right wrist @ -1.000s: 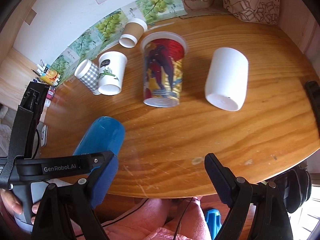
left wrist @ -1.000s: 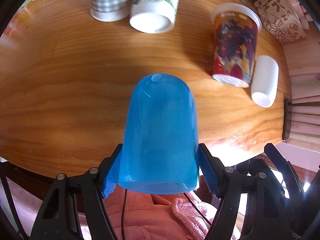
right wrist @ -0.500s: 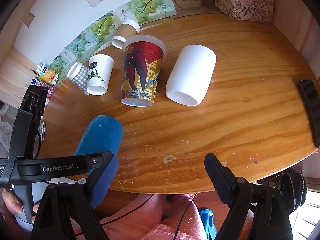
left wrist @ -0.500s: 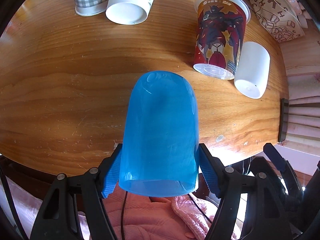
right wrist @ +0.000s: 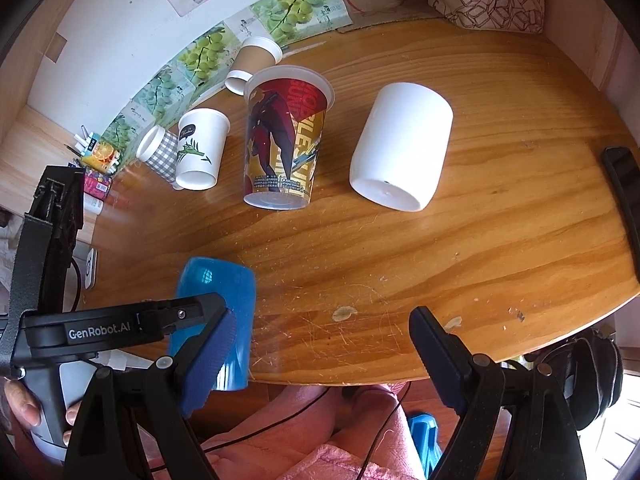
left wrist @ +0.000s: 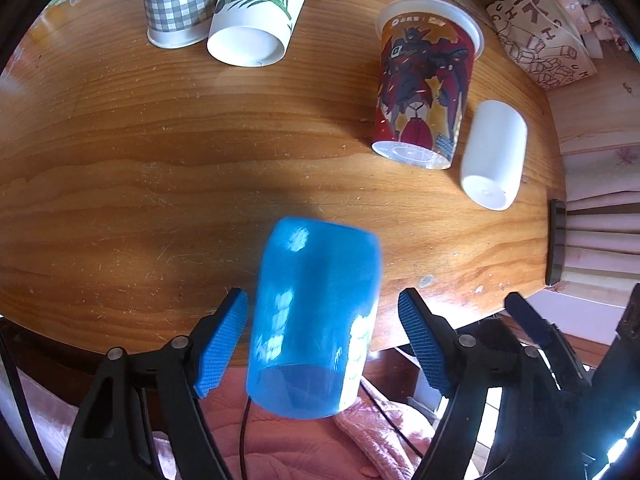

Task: Flip cup upright
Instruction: 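Lift the blue cup with the left gripper and carry it toward the right tool, then bring the right gripper to the blue cup held by the left gripper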

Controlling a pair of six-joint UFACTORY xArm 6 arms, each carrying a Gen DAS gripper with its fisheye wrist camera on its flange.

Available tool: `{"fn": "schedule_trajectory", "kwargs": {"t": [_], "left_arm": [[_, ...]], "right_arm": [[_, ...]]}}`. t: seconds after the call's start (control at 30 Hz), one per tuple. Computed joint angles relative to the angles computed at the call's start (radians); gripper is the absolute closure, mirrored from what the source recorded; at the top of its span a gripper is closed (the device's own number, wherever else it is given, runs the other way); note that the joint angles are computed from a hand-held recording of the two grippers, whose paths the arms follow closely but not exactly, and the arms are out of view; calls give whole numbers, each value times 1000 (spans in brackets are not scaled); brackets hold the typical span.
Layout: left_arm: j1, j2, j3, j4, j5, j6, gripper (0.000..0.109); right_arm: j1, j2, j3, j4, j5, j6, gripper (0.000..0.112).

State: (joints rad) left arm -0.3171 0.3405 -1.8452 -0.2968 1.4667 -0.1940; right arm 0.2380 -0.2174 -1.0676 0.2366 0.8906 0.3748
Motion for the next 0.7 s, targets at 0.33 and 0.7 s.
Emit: {"fn": "schedule_trajectory", "kwargs": {"t": [0.33, 0.7], "left_arm": [[2, -40, 62, -10, -44, 44, 25], [58, -112, 141, -4, -89, 181, 25]], "right_arm": [[28, -19, 38, 39, -9, 58, 24], [99, 1, 31, 41, -30, 154, 24]]}}
